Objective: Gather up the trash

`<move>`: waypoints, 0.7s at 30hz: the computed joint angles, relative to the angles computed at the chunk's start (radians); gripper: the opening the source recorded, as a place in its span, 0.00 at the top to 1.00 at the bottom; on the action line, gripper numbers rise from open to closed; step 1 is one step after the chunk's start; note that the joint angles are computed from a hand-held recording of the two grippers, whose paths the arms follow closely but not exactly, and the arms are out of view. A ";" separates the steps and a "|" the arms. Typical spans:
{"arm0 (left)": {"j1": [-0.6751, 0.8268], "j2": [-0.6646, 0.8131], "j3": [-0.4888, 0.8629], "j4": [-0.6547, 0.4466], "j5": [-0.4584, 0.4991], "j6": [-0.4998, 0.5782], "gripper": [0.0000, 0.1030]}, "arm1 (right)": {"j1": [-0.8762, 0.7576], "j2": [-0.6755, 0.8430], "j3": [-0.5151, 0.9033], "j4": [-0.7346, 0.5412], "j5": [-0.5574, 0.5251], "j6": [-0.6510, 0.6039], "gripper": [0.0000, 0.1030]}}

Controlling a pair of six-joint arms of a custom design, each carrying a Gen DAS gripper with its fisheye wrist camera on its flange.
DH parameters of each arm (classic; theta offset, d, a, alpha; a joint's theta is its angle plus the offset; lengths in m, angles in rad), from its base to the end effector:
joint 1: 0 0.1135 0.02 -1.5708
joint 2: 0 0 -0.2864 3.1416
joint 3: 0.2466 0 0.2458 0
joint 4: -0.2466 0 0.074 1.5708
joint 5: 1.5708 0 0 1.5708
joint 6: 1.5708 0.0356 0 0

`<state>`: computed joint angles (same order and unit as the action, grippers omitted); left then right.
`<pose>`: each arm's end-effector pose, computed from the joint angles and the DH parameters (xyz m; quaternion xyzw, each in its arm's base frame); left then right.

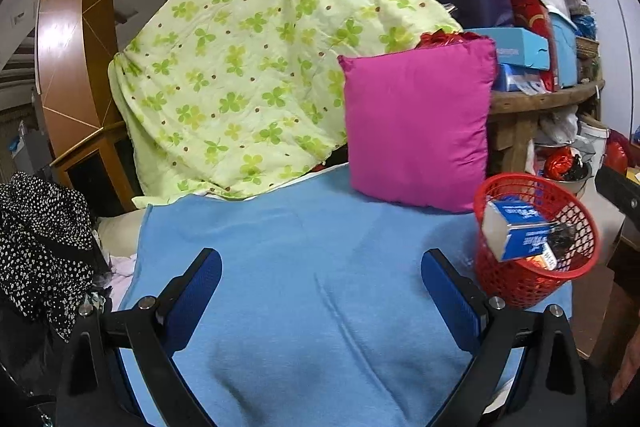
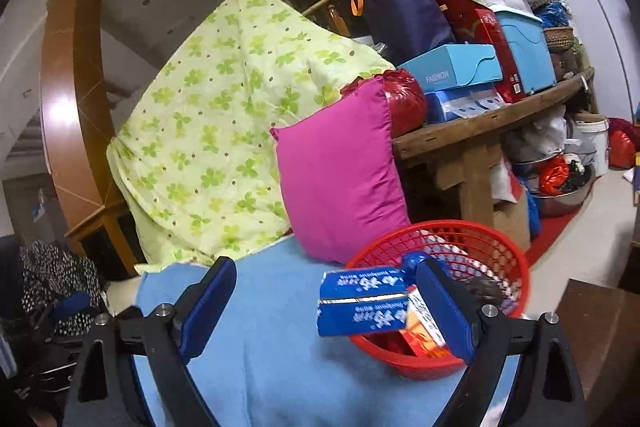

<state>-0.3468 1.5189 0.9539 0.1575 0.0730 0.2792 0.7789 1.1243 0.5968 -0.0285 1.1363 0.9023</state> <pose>0.3181 -0.1177 0.2792 0.2762 0.7883 -0.0490 0.5477 0.1708 0.1232 0.2567 0.3064 0.7192 -0.0085 0.6236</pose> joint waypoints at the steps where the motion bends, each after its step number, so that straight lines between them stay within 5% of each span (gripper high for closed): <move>1: -0.006 -0.009 -0.003 -0.007 -0.002 0.000 0.03 | 0.020 -0.007 0.021 -0.074 0.009 0.037 0.09; 10: -0.028 -0.076 -0.011 -0.062 -0.014 -0.013 0.03 | 0.177 0.015 0.189 -0.601 0.101 0.376 0.09; 21: -0.069 -0.156 -0.020 -0.096 -0.056 -0.037 0.03 | 0.361 0.176 0.403 -1.376 0.181 1.062 0.09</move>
